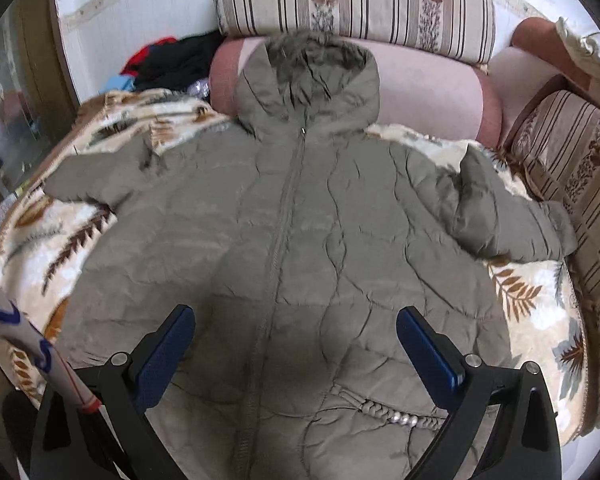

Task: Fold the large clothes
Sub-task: 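Grasp the jacket sleeve nearest the left tool and lift it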

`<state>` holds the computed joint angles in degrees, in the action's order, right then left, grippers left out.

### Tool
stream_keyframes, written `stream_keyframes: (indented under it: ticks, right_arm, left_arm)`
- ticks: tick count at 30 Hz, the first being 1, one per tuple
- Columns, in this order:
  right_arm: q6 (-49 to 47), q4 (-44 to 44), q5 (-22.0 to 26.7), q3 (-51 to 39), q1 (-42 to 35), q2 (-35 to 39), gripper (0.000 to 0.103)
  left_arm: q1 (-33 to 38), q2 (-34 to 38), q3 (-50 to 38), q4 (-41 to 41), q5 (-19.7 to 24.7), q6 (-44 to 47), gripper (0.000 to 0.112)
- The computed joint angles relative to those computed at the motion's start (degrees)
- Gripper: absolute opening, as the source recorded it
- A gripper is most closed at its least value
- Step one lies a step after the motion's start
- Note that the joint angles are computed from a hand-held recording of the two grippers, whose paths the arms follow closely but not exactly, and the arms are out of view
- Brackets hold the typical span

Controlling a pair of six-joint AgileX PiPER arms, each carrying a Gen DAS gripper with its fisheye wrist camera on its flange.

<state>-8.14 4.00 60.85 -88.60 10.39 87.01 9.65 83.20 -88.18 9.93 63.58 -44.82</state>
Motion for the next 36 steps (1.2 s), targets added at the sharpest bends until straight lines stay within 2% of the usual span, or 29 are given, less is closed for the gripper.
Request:
stream_keyframes:
  ticks: [4, 6, 9, 11, 16, 18, 20, 21, 22, 24, 27, 30, 36]
  right_arm:
    - [-0.32, -0.93, -2.38, 1.74, -1.59, 1.05, 0.102]
    - [0.5, -1.07, -3.01, 1.89, -2.54, 1.96, 0.102]
    - [1.39, -0.82, -3.39, 1.57, -3.26, 3.41, 0.102]
    - [2.13, -1.5, -3.75, 1.63, -2.87, 4.26, 0.102]
    - [3.23, -4.58, -4.37, 2.04, -0.22, 5.93, 0.102]
    - [3.71, -5.7, -4.84, 2.21, 0.77, 6.28, 0.102]
    - [3.97, -6.58, -5.49, 2.55, 1.41, 6.44, 0.102]
    - [4.03, -6.88, -5.67, 2.7, 1.6, 6.43, 0.102]
    - [4.14, -7.27, -5.77, 2.79, 1.77, 6.48, 0.102]
    - [3.9, -7.08, -5.53, 2.68, 1.56, 6.61, 0.102]
    - [2.85, -5.06, -4.9, 2.32, 0.47, 6.38, 0.098]
    - [0.76, -2.17, -5.07, 3.05, -1.43, 4.89, 0.096]
    - [-3.73, 3.85, -6.2, 6.27, -6.16, -0.05, 0.096]
  left_arm:
    - [8.9, 6.13, 2.94, -10.33, -9.74, 5.19, 0.103]
    - [12.95, 8.63, 4.83, -18.1, -14.58, 9.7, 0.103]
    - [17.68, 12.25, 7.25, -30.66, -20.35, 18.67, 0.094]
    - [19.51, 15.1, 7.23, -37.85, -22.06, 25.04, 0.089]
    - [21.05, 21.16, 5.45, -47.86, -24.6, 33.83, 0.089]
    - [20.55, 22.56, 4.76, -48.39, -26.52, 34.11, 0.089]
    - [19.47, 24.35, 1.38, -43.92, -25.51, 31.08, 0.088]
    - [18.58, 25.18, -0.63, -39.94, -24.66, 28.09, 0.078]
    - [17.47, 26.08, -3.05, -34.76, -23.1, 24.06, 0.047]
    - [16.49, 28.23, -7.59, -31.13, -18.16, 20.96, 0.016]
    - [14.55, 26.13, -8.08, -26.41, -17.27, 17.42, 0.013]
    - [10.19, 23.33, -11.62, -21.55, -14.47, 16.04, 0.012]
    - [-5.66, 22.56, -29.35, -11.18, -4.1, 12.89, 0.012]
